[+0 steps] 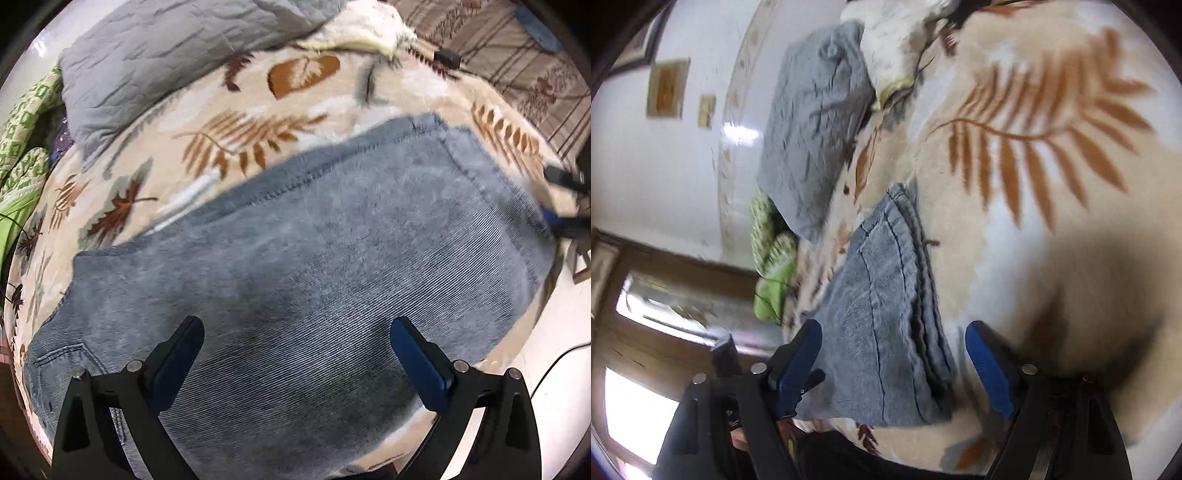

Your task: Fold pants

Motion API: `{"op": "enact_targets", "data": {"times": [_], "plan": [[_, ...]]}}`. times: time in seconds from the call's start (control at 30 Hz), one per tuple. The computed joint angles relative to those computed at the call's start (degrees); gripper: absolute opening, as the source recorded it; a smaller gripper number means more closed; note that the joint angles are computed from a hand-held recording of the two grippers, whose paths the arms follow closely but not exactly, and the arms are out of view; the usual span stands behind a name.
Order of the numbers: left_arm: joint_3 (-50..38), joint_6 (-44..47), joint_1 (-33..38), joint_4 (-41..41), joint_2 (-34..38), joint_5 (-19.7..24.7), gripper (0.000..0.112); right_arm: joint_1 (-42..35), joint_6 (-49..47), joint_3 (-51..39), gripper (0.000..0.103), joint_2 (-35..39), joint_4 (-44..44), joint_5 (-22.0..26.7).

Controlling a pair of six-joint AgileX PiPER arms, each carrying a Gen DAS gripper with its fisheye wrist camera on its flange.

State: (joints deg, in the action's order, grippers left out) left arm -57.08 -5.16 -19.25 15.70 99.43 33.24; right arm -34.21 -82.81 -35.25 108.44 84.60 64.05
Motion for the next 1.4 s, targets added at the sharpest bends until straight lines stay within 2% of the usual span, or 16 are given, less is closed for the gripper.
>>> {"op": "enact_targets", "data": {"times": [0.07,0.13,0.2,0.3,0.37,0.4,0.43,0.47,0.57,0.67,0.8,0.9,0.97,1.07,1.2,1.4], "plan": [[-0.52,-2.08,-0.29,0.76,2.14,0.74,0.101,4.56,4.8,-2.78,0.083,-2.14,-1.31,-4.7],[-1.04,0.71,1.4,-3.88,2.38,0.8,0.101,9.94,10.32,-5.72,0.083,-3.69,-4.17,-9.72],[-1.51,1.4,1.57,-4.34,2.52,1.13,0.101,14.76,15.49,-8.22,0.083,-4.54,-7.18,-14.35],[-1.9,0.94,1.47,-4.17,3.04,0.94,0.101,17.83,20.2,-10.85,0.083,-4.5,-11.26,-15.51],[-1.94,1.51,1.8,-4.86,3.21,0.6,0.101,18.07,22.03,-12.7,0.077,-3.87,-13.8,-13.15],[-2.12,2.29,2.21,-5.37,3.49,0.39,0.101,17.5,22.04,-13.34,0.062,-3.28,-13.95,-10.9],[-2.27,2.99,2.51,-5.92,3.56,0.52,0.101,16.51,20.68,-13.87,0.039,-2.14,-13.19,-7.2],[-2.13,3.09,2.58,-6.07,3.34,0.62,0.101,16.01,19.29,-13.66,0.032,-1.96,-12.35,-5.5],[-0.97,4.5,3.96,-6.91,1.74,0.87,0.101,17.2,18.06,-11.53,0.03,-4.94,-11.56,-8.08],[-0.46,6.41,5.73,-8.53,0.37,1.17,0.101,18.27,17.78,-9.67,0.023,-7.59,-9.73,-10.36],[-0.06,10.62,9.65,-12.13,-1.1,0.81,0.101,20.26,22.03,-8.71,0.019,-12.54,-11.14,-13.93],[-0.23,12.32,12.35,-13.58,-1.37,0.88,0.101,27.62,37.15,-11.55,0.019,-13.6,-23.78,-24.7],[0.27,13.85,13.86,-14.86,-1.98,0.91,0.101,28.75,39.42,-11.76,0.019,-10.36,-25.64,-29.04],[3.54,14.14,14.92,-13.52,-4.85,-0.32,0.101,24.76,30.84,-9.05,0.018,-9.61,-16.29,-26.32],[4.07,8.03,16.1,-6.45,-3.45,-0.96,0.101,24.71,30.33,-6.95,0.016,-11.15,-13.13,-25.24],[3.72,19.27,22.16,-16.16,-4.29,0.67,0.101,32.92,36.71,-6.82,0.014,-19.93,-13.37,-27.17]]}}
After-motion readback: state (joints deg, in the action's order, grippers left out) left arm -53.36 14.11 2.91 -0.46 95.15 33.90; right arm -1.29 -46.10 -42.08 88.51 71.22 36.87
